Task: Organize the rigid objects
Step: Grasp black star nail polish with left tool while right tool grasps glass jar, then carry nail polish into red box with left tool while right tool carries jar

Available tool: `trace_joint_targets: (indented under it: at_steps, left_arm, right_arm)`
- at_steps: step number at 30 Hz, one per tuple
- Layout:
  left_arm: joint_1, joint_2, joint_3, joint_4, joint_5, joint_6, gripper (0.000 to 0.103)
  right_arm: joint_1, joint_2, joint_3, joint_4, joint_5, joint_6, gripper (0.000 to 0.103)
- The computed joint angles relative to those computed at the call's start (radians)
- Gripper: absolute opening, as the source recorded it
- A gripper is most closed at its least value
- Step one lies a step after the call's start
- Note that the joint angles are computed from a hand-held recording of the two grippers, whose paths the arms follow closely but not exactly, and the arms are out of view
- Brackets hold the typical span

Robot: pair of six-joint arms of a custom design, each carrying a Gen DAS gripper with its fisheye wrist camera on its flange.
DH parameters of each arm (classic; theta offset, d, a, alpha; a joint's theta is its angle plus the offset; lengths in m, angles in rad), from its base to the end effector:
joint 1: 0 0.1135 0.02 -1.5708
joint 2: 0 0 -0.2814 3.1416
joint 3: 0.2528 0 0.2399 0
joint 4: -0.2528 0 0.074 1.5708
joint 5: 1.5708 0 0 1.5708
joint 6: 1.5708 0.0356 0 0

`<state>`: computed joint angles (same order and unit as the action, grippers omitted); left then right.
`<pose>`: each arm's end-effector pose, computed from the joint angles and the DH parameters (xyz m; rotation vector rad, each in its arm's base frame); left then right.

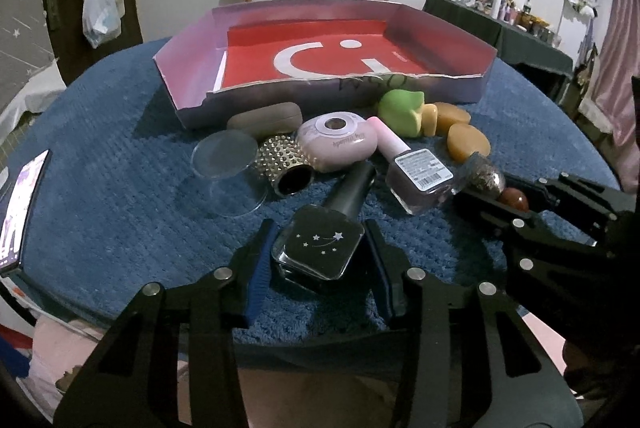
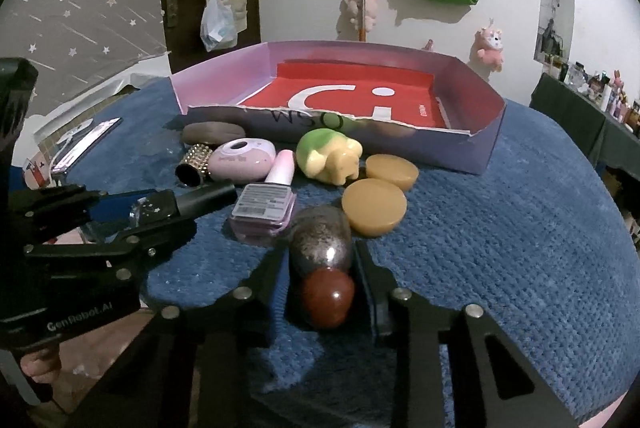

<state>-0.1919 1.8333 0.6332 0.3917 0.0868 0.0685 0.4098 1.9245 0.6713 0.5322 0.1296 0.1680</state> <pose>0.3024 -0.0619 0.1113 0.3502 2.3554 -0.1621 0.3037 0.1269 0.1034 -0.2093 2.2795 0.1526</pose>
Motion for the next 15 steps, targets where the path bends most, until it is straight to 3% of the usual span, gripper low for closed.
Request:
trace_joint_targets:
  at_steps: [15]
  left_arm:
    - [0.004, -0.043, -0.01, 0.025, 0.023, 0.01, 0.04]
  right_arm:
    - [-0.003, -0.059, 0.019, -0.036, -0.06, 0.011, 0.033]
